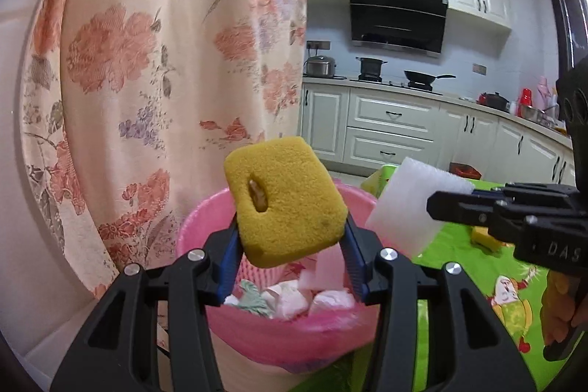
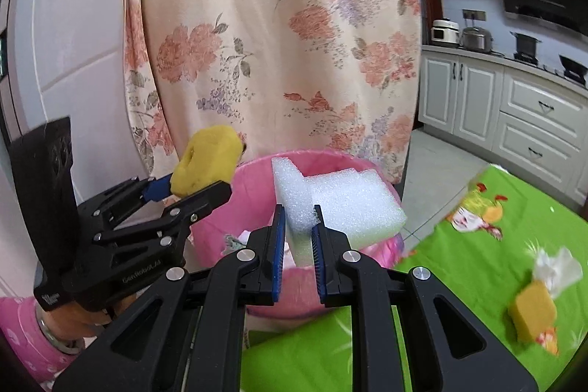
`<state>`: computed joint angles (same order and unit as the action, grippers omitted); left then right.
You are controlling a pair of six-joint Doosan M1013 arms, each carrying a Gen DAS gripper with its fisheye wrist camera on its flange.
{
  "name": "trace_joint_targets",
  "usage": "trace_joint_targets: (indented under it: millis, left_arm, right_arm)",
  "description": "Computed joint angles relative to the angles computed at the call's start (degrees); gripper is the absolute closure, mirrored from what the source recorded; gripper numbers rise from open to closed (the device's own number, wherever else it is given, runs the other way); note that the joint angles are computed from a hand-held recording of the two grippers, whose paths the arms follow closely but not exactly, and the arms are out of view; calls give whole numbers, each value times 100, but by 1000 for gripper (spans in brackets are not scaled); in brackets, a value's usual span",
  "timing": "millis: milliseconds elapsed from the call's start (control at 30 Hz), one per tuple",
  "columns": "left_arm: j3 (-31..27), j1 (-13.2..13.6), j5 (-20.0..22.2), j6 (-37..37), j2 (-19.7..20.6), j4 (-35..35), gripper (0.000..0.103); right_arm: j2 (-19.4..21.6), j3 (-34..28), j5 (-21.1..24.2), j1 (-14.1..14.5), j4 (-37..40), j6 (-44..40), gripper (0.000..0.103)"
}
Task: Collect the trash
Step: 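Carry the foam block and yellow sponge to the pink bin and release them, then move both grippers back over the remaining sponge and tissue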
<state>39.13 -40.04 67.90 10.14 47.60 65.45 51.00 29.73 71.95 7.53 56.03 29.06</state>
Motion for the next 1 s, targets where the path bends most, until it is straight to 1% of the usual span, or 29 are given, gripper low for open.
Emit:
trace_joint_targets:
  millis: [200,267,300,333,367,400,467,500,567,633,700,833,1000]
  left_arm:
    - [29,132,-12,178,-16,-105,52]
    - [64,170,-13,180,-29,-180,46]
    - [63,180,15,186,-25,-196,38]
    - [86,189,60,156,-26,-173,32]
    - [132,197,48,120,-42,-155,30]
    - [176,196,44,79,-59,-147,28]
    - [202,186,126,68,-59,-162,27]
    - [191,172,220,48,-48,-158,25]
    - [233,111,358,-141,-56,-46,17]
    - [209,35,522,-278,-30,94,4]
    - [133,-36,627,-271,21,177,5]
    - [-152,-155,497,14,180,92,5]
    - [-895,-283,317,526,594,-70,5]
  right_arm:
    - [217,-399,118,109,-247,-47,86]
    - [323,-595,213,115,-322,96,85]
    - [342,-625,234,109,-323,129,79]
    - [382,-683,291,93,-300,203,61]
    - [385,-672,281,77,-258,230,49]
    - [309,-487,149,43,-123,136,41]
    - [284,-426,148,-1,-59,148,41]
    - [240,-331,116,-30,0,109,41]
    - [119,-88,4,-83,77,-25,41]
    - [-40,235,-167,-145,147,-214,41]
    - [-186,548,-319,-226,208,-361,41]
    - [-389,1008,-608,-361,188,-426,40]
    - [-488,1331,-764,-556,285,-352,40]
